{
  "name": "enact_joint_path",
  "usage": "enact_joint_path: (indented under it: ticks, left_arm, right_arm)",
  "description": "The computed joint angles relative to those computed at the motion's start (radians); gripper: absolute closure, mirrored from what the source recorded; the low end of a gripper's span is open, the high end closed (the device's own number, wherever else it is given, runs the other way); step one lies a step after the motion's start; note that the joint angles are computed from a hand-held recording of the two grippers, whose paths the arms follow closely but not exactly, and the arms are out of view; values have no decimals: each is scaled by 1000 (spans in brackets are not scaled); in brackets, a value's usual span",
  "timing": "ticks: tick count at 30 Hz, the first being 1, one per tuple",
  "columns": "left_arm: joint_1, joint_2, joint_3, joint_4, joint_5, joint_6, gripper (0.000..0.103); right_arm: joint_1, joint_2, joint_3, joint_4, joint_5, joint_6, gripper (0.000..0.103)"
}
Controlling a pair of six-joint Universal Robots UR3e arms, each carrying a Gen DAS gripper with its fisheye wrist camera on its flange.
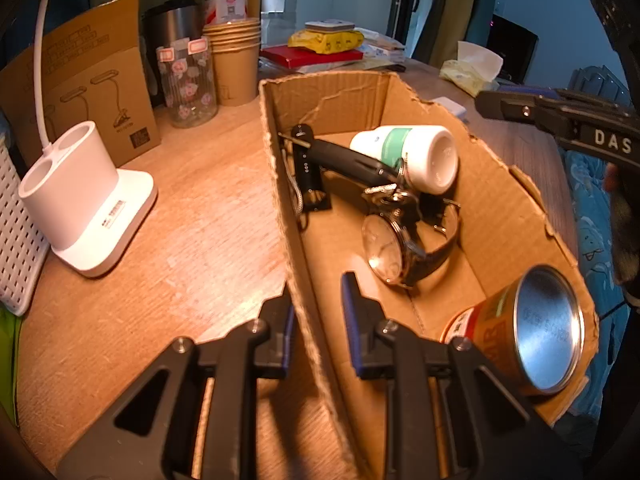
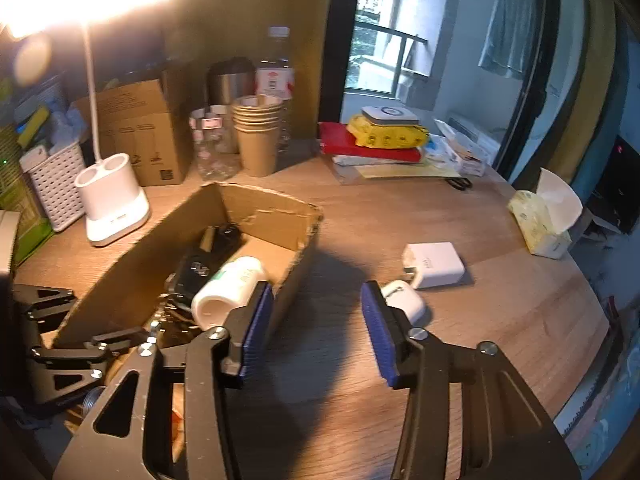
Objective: Organize rigid objects
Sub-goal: 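Move the right tool to the white earbud case and close on it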
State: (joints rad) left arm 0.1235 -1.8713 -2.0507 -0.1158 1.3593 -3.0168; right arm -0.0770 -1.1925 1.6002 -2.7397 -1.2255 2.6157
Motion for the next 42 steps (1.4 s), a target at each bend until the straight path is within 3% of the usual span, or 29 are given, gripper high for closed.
enact_joint_path:
  ticks: [21,23,29,42]
  left_arm:
    - [-5,-4,-3,7,0,-4,81]
    - [-5,-4,-3,7,0,-4,81]
    - [-8,-7,-4,11,1,-7,81]
    - [-6,-7,-3,8,0,-7,81]
  right_arm:
    - [-77,210,-146,-41,-29,109,51]
    - [-76,230,-168,-35,-32,121,44]
    - [-72,279,-234,-17,-29,156,38]
    - [-23,416,-418,54,-113,167,37]
